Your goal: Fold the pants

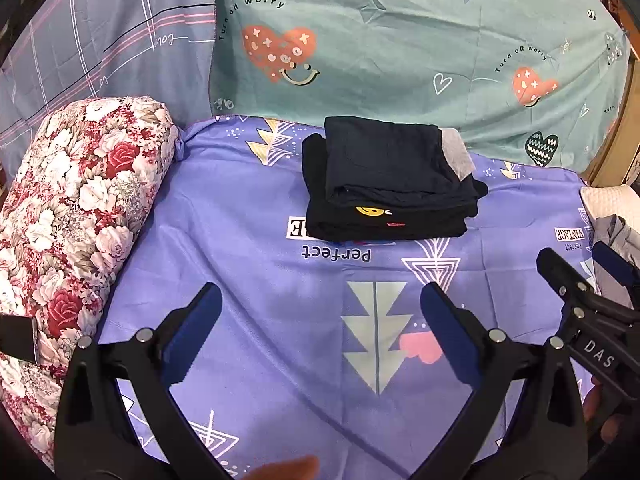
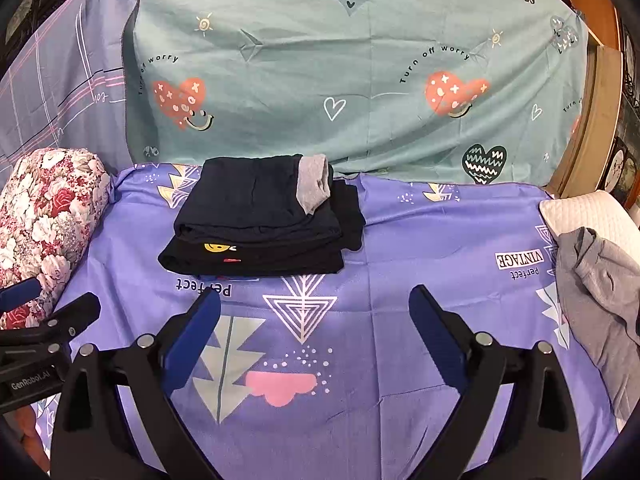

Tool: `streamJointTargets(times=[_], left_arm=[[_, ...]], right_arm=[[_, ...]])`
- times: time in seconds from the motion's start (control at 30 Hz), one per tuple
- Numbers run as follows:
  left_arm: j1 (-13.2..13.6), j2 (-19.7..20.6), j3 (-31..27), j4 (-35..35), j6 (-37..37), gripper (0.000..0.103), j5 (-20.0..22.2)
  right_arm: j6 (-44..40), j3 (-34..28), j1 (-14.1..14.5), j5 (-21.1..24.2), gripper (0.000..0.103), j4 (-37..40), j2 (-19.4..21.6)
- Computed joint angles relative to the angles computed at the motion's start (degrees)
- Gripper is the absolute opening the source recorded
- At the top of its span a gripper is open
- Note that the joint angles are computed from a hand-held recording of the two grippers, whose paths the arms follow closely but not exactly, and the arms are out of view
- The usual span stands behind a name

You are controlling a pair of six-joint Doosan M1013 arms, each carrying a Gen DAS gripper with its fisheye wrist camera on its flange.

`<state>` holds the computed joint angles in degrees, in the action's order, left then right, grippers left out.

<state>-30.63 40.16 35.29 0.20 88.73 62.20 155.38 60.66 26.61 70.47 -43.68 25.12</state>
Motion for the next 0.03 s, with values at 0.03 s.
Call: streamJointTargets(times=[0.03], left_arm=[[-0.02,-0.17,0.32,0.14,-0.20,0.101,-0.21]], right_arm=[[-0.06,0.11,0.05,0.10,0.095,0.10,-0.02]])
